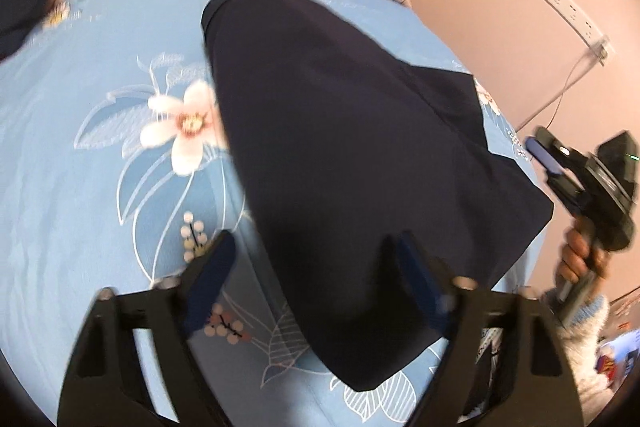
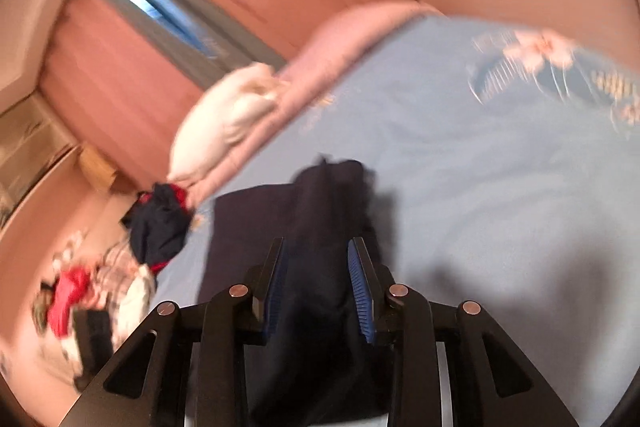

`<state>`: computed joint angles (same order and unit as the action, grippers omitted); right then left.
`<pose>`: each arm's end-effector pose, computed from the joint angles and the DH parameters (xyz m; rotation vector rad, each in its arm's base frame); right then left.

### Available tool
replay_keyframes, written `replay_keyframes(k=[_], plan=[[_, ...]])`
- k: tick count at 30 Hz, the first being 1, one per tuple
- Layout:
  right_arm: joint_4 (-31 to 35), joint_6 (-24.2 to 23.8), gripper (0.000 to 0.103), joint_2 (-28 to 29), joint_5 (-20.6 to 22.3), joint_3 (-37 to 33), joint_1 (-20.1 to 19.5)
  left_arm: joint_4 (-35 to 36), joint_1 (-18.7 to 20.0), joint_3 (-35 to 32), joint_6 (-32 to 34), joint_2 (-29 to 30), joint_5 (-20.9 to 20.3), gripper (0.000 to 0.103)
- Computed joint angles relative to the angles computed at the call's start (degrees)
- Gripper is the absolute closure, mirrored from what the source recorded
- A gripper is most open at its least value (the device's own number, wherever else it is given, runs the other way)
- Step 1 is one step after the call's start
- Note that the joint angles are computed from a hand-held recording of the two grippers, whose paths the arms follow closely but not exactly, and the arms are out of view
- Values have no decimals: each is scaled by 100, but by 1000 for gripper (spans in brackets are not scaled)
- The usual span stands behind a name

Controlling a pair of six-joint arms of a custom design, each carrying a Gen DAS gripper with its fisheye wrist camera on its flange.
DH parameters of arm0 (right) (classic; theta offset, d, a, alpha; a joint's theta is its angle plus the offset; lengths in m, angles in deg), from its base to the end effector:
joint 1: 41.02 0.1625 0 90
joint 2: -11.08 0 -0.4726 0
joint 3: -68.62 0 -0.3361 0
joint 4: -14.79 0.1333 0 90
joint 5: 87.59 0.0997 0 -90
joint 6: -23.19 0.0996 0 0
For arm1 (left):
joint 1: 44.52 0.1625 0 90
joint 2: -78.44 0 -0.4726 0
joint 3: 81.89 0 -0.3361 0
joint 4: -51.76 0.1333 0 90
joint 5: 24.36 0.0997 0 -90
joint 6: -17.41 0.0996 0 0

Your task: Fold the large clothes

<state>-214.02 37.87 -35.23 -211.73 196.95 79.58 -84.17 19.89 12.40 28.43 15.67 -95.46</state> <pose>0.3195 -0.3881 0.2097 -0.0658 -2.5743 1.5678 -0.1197 -0.6332 0.3406 0.8288 2.6941 -0.4129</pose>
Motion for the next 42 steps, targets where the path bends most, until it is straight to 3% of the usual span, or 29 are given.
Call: replay_keyframes(k=[4, 7, 10, 17, 22, 25, 28, 31, 34, 38, 40, 42], plan=[[114, -703, 71, 194, -143, -126, 486, -318, -103, 196, 272, -6, -36, 57], [456, -868, 76, 351, -106, -231, 575, -601, -163, 399, 608, 37, 57, 57], [946, -863, 76, 446, -337, -300, 524, -780, -172, 535, 794, 105, 250, 57], [1895, -296, 79, 679, -644, -371, 111, -1010, -158, 725, 1058, 205, 517, 56], [2055, -251, 79, 616, -598, -412, 95, -650, -93, 482, 852, 153, 252, 55], [2221, -76, 79, 336, -405, -315, 201, -406, -62, 136, 716, 147, -52, 55], [1542, -541, 79, 238, -276, -238, 338, -416, -101, -256, 689, 303, -178, 55], [1476, -587, 79, 265, -442, -370, 355, -392, -120, -837, 679, 658, -331, 55], [1419, -640, 79, 387, -570, -529, 345, -258, -119, -1417, 563, 1062, -304, 55], [1425, -847, 79, 489, -755, -798, 286, 365, -38, -2509, 98, 1844, 356, 57], [1440, -799, 79, 478, -746, -861, 153, 981, 104, -3102, -310, 2174, 331, 57], [1665, -450, 79, 399, -562, -864, -60, 1397, 228, -3578, -539, 2402, 195, 57]])
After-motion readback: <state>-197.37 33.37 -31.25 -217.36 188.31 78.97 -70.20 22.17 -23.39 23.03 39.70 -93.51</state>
